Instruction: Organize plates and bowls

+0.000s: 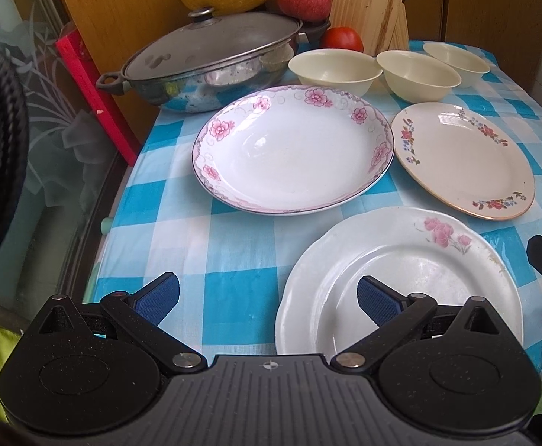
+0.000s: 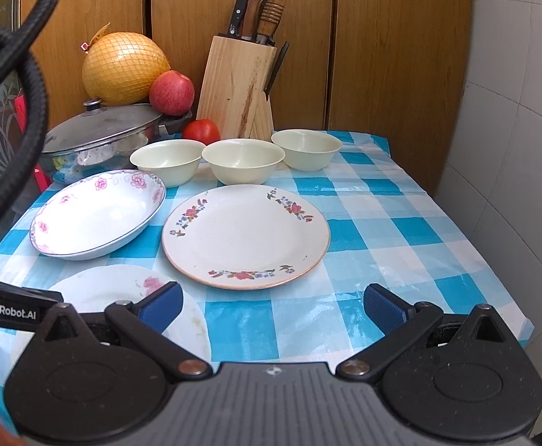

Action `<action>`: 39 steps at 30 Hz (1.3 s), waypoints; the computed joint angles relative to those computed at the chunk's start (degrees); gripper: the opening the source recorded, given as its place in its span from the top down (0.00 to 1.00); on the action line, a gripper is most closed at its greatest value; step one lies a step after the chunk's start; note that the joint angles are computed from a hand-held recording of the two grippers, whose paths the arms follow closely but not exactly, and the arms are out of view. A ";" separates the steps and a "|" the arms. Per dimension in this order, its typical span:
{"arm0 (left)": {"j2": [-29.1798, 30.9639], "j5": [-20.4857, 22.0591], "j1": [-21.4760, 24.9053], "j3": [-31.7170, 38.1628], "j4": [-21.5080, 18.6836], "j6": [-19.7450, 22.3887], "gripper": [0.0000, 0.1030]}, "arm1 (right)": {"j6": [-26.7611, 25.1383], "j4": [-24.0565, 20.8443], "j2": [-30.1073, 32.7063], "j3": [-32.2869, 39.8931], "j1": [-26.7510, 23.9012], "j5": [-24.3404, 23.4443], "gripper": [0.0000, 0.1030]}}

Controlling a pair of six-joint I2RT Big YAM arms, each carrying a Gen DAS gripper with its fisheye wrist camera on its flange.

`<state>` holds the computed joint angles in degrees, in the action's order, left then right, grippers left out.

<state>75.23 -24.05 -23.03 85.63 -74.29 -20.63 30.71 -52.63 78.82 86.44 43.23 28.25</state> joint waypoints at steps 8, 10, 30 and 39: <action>0.41 3.38 2.19 -0.44 -2.39 -1.39 0.01 | 0.31 -1.35 0.78 0.18 -0.21 -2.65 0.01; 0.34 3.36 2.29 -0.62 -2.28 -1.30 0.01 | 0.57 -2.58 1.14 0.84 -0.13 -3.27 0.01; -1.12 8.42 3.95 -2.77 0.97 1.02 0.01 | 2.45 -3.71 2.65 1.26 -2.02 -12.90 0.20; -2.38 15.48 6.03 -4.53 2.86 1.81 0.01 | 1.01 -2.33 2.44 0.70 -2.30 -15.99 0.31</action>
<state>72.85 -8.57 -17.00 81.10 -71.43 -18.82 31.73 -54.97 81.26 87.14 40.93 12.26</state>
